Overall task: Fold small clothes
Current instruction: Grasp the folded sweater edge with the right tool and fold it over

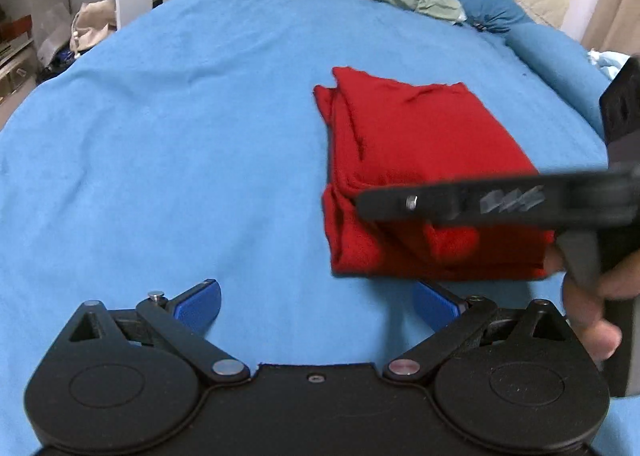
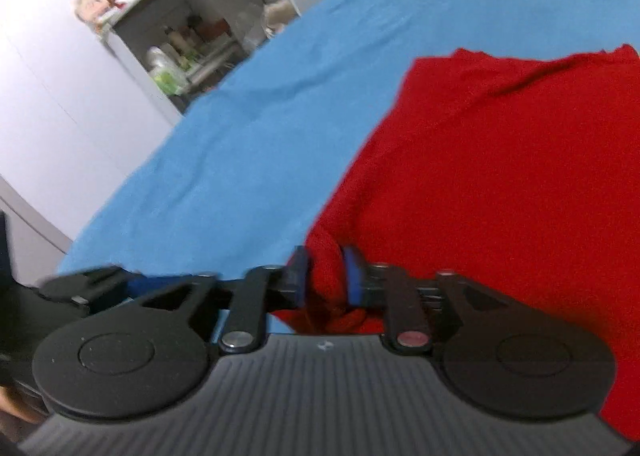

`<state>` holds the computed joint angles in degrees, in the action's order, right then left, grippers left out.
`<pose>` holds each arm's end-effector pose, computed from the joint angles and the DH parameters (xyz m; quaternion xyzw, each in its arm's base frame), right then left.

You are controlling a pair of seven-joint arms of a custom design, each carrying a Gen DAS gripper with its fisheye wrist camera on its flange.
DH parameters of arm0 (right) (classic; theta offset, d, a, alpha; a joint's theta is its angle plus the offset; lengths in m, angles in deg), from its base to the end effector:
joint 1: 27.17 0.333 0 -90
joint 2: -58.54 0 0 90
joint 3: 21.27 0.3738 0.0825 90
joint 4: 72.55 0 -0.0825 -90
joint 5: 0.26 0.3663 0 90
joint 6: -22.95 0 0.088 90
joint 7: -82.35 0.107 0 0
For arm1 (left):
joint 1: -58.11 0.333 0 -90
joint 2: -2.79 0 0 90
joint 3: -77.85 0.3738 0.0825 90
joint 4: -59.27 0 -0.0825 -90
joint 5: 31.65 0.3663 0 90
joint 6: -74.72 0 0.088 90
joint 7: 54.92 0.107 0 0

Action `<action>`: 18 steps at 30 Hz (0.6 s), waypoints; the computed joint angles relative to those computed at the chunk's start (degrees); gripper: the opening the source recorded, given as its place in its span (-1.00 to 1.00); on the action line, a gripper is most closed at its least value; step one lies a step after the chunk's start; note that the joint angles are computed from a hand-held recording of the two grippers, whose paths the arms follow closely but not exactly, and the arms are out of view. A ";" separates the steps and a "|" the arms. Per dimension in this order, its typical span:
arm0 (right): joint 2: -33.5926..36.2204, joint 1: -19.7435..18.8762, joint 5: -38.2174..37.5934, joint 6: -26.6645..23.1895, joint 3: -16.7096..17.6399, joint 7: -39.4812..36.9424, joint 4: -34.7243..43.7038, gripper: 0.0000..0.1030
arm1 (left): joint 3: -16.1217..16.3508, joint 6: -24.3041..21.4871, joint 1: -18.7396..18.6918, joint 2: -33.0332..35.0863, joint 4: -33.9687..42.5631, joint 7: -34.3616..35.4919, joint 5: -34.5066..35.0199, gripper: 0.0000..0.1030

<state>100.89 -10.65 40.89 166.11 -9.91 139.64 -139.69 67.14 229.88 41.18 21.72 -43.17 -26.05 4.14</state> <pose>0.7497 0.3237 0.4737 -0.7768 0.4590 0.0289 0.4302 0.6037 -0.3203 0.4986 -0.7053 0.6239 -0.2829 0.1821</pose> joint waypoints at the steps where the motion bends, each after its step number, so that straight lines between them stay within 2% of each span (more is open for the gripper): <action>1: -2.17 -1.24 2.46 3.39 1.58 -3.48 -3.34 0.49 | 0.15 1.25 -0.05 -0.30 -0.51 -0.49 0.47 1.00; 3: -6.81 -3.83 9.00 11.04 4.64 -11.16 -10.05 0.57 | 0.72 3.25 -0.47 -0.75 -1.00 -2.14 1.80 1.00; 5: -11.19 -4.74 15.10 20.98 5.62 -16.81 -16.92 0.73 | 1.54 5.38 -0.92 -0.92 -1.11 -4.13 3.74 1.00; 7: -14.86 -3.21 16.98 30.84 3.70 -18.17 -23.43 0.94 | 1.83 5.65 -1.44 -0.25 0.25 -5.33 4.85 1.00; 9: -17.64 -0.12 13.80 36.83 -0.61 -15.65 -30.19 0.94 | 1.10 4.75 -1.37 0.72 1.71 -4.42 4.13 1.00; 11: -19.37 6.71 7.24 39.92 -9.11 -9.39 -36.07 0.94 | 1.09 3.11 -1.84 1.86 3.47 -4.06 3.91 1.00; 12: -19.85 9.65 5.02 41.73 -12.31 -7.76 -38.91 0.93 | 1.44 2.52 -2.28 2.29 4.08 -4.50 4.31 1.00; 15: -19.09 16.52 1.50 43.05 -20.18 -2.87 -42.28 0.89 | 2.39 0.64 -3.24 3.51 5.75 -6.23 5.36 1.00; 17: -18.17 18.93 0.55 42.67 -22.75 0.46 -42.48 0.87 | 2.82 -0.09 -3.51 4.14 6.48 -7.49 5.84 1.00; 18: -17.19 21.31 0.01 42.64 -25.38 2.76 -42.11 0.86 | 2.95 -0.20 -3.46 4.25 6.52 -7.94 6.03 1.00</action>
<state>83.70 10.66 40.91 208.75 -35.29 142.40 -181.80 70.09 229.68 37.72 25.97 -36.65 -33.99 10.17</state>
